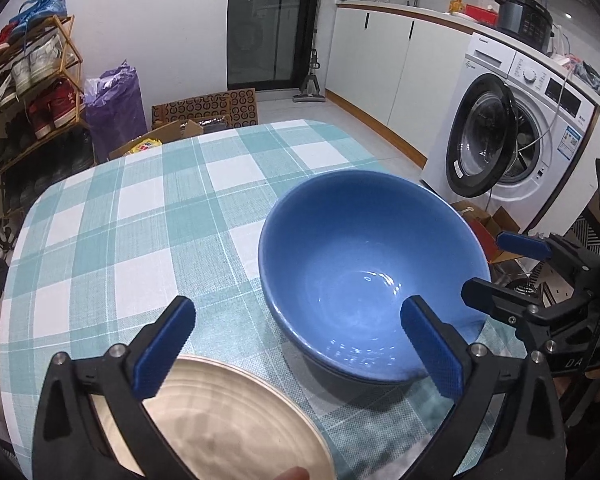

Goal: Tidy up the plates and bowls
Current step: 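Close both tools again on the rim of the nested blue bowls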

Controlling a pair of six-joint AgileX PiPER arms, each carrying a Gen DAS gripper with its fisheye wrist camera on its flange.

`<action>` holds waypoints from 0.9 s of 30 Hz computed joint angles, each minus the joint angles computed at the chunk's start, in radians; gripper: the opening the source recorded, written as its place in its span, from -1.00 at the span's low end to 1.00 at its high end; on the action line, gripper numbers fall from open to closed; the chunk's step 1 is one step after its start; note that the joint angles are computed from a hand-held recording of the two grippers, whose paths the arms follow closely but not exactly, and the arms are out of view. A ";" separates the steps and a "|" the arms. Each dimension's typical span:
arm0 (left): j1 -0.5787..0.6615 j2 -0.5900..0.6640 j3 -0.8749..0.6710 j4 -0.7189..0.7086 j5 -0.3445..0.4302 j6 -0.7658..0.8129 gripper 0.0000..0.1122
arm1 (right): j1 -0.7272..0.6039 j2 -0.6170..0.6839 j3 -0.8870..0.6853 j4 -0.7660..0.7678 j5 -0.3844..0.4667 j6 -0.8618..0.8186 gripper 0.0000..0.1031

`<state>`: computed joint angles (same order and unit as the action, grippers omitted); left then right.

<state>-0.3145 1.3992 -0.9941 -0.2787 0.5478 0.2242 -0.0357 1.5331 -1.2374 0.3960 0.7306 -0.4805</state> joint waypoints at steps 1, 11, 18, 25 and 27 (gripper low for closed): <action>0.003 0.006 -0.001 -0.009 0.000 0.007 0.84 | -0.003 0.002 0.003 0.008 -0.001 -0.006 0.91; 0.059 0.062 -0.010 -0.132 0.008 0.078 0.83 | -0.025 0.056 0.004 0.097 -0.003 -0.056 0.91; 0.088 0.085 -0.012 -0.226 0.032 0.147 0.63 | -0.030 0.089 0.009 0.170 -0.004 -0.104 0.79; 0.084 0.088 -0.017 -0.262 0.061 0.187 0.05 | -0.018 0.090 0.007 0.182 0.003 -0.120 0.48; 0.082 0.088 -0.020 -0.261 0.067 0.187 -0.09 | -0.019 0.092 0.006 0.180 0.006 -0.118 0.46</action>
